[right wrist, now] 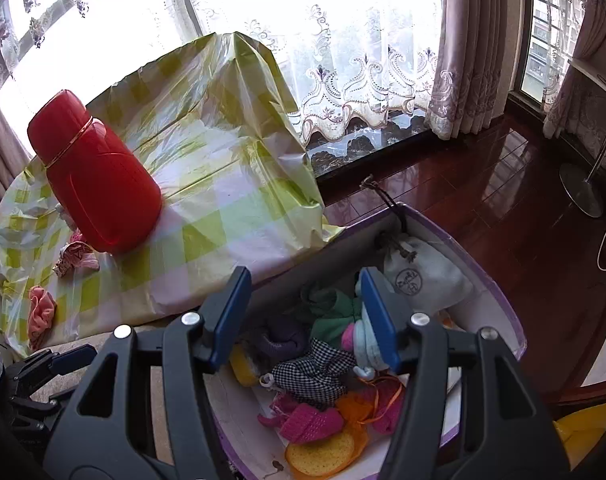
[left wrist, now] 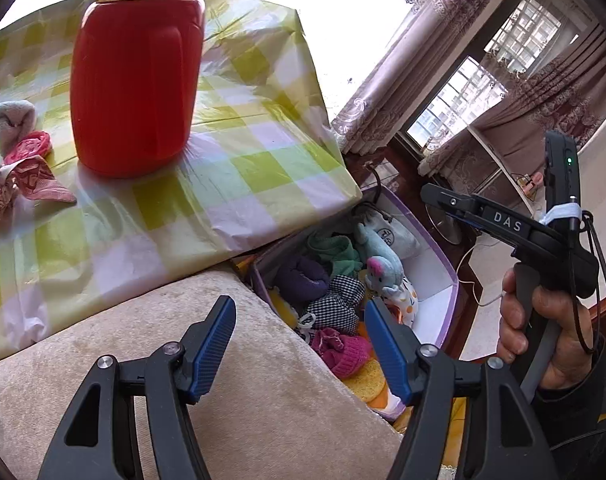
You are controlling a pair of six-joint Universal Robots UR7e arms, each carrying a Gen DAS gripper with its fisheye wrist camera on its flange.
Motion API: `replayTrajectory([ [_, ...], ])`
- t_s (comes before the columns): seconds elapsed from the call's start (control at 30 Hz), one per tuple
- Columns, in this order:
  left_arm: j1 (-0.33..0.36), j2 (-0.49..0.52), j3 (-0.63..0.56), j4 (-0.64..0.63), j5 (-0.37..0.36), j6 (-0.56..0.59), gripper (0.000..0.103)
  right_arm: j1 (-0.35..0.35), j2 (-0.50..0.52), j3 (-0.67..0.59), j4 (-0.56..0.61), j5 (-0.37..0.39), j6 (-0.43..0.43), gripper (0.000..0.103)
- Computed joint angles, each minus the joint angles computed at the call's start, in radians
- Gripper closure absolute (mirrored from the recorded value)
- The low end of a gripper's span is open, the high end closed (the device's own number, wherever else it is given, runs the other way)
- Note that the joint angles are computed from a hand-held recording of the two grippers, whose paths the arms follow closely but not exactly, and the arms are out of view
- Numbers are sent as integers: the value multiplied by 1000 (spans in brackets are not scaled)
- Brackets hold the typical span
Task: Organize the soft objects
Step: 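Carry the grey sock and pink mitten to the box and release both, then reach both tools back toward the pink towel and floral cloth on the bed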
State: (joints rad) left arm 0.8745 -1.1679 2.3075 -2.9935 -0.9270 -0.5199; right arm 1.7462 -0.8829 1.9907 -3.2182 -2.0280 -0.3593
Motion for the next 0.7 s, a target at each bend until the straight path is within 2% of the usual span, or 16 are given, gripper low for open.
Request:
replayTrajectory([
  [0.43, -12, -238, 143, 107, 206, -164, 35, 99, 85, -7, 90, 27, -31, 42],
  [0.53, -19, -325, 179, 191, 260, -248, 35, 125, 103, -8, 121, 55, -40, 42],
  [0.63, -35, -426, 214, 336, 332, -367, 35, 152, 126, -11, 139, 78, -51, 42],
  [0.7, -44, -498, 233, 451, 370, -462, 29, 170, 146, -17, 142, 85, -60, 36],
])
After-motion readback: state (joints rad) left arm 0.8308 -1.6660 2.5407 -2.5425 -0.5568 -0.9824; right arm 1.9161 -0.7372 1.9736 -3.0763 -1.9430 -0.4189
